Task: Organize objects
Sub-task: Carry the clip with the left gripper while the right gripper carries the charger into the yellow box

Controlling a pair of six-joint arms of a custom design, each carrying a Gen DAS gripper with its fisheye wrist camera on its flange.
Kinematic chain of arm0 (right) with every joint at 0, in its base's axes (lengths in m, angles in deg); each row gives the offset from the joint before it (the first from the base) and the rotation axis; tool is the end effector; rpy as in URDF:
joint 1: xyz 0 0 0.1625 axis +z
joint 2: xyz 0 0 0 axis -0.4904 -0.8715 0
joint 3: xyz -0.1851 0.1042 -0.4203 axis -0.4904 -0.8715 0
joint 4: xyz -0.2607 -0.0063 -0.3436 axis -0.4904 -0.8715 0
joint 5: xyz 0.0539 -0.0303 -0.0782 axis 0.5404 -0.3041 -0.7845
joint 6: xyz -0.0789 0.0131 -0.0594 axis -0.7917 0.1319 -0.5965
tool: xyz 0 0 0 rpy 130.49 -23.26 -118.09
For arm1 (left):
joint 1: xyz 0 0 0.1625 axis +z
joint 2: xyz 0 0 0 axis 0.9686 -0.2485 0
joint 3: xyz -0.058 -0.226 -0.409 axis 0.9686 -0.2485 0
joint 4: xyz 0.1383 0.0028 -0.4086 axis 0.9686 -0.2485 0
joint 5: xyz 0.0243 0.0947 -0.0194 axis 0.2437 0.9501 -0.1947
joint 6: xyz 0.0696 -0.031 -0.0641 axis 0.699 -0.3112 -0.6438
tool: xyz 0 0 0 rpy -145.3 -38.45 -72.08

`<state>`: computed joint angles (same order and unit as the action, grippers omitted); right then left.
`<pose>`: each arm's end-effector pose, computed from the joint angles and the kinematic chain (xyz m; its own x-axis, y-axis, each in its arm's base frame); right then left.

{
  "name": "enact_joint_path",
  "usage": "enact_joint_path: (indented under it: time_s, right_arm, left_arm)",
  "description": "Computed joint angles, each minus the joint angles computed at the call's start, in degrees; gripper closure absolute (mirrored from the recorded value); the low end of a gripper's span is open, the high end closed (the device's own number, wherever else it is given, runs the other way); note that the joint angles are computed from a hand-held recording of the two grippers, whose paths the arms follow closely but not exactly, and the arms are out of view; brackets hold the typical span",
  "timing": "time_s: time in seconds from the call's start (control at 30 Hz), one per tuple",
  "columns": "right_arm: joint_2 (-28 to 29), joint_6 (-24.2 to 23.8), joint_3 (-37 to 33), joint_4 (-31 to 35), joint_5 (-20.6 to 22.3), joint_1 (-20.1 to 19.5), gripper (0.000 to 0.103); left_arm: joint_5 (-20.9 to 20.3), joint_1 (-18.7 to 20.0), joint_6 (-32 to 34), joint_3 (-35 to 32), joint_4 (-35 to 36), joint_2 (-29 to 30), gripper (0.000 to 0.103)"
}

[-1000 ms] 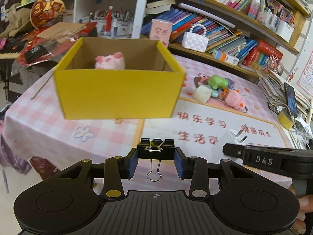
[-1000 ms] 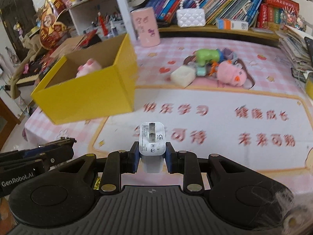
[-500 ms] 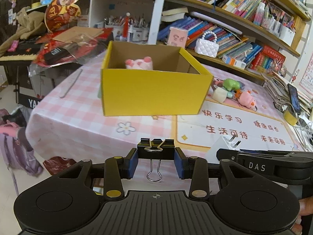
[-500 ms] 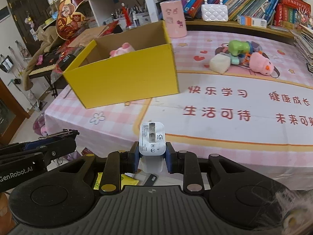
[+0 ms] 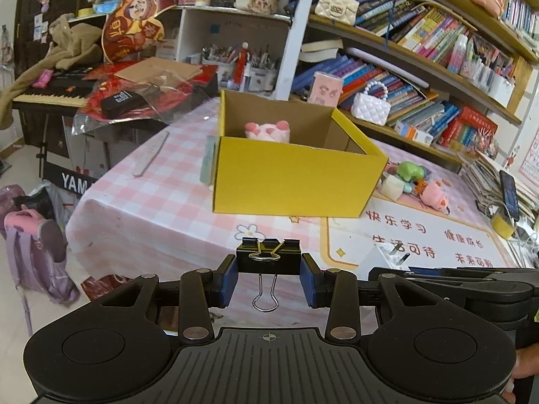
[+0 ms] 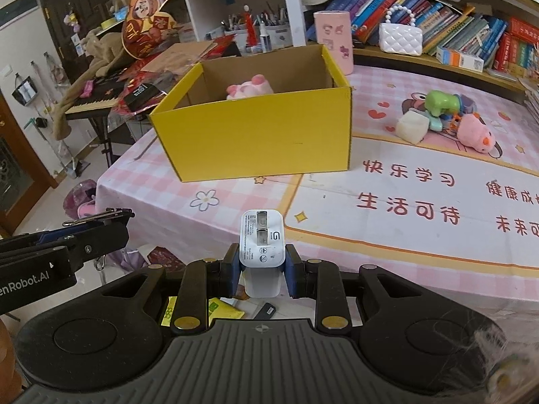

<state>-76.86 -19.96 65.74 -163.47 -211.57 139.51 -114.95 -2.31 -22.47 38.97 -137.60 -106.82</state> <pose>0.3528 -0.7880 0.0053 -0.8064 0.2360 0.5423 -0.2761 0.6607 -0.6980 -0.0832 -0.8369 0.2986 -0.7474 0.4637 -0.4759 0.6568 0.6237 -0.4238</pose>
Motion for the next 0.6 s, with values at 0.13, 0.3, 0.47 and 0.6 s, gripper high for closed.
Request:
enact_joint_path:
  time_s: [0.13, 0.3, 0.47, 0.6]
  right_arm:
    - [1.0, -2.2, -1.8, -1.5, -0.7, 0.4, 0.079]
    - [2.2, -6.8, -4.9, -4.9, -0.9, 0.5, 0.079]
    - [3.6, -10.9, -10.1, -6.8, 0.9, 0.1, 0.079]
    - [5.6, -14.6, -17.2, -6.7, 3.1, -0.7, 0.079]
  left_arm:
    - [-0.8, 0.0, -0.5, -1.1, -0.1, 0.2, 0.065]
    - [-2.7, -0.3, 0.5, -4.4, -1.7, 1.8, 0.065]
    - [-3.5, -1.0, 1.0, -10.1, -3.4, 5.3, 0.065]
    - [-3.4, -1.5, 1.0, -15.1, -3.7, 8.4, 0.065]
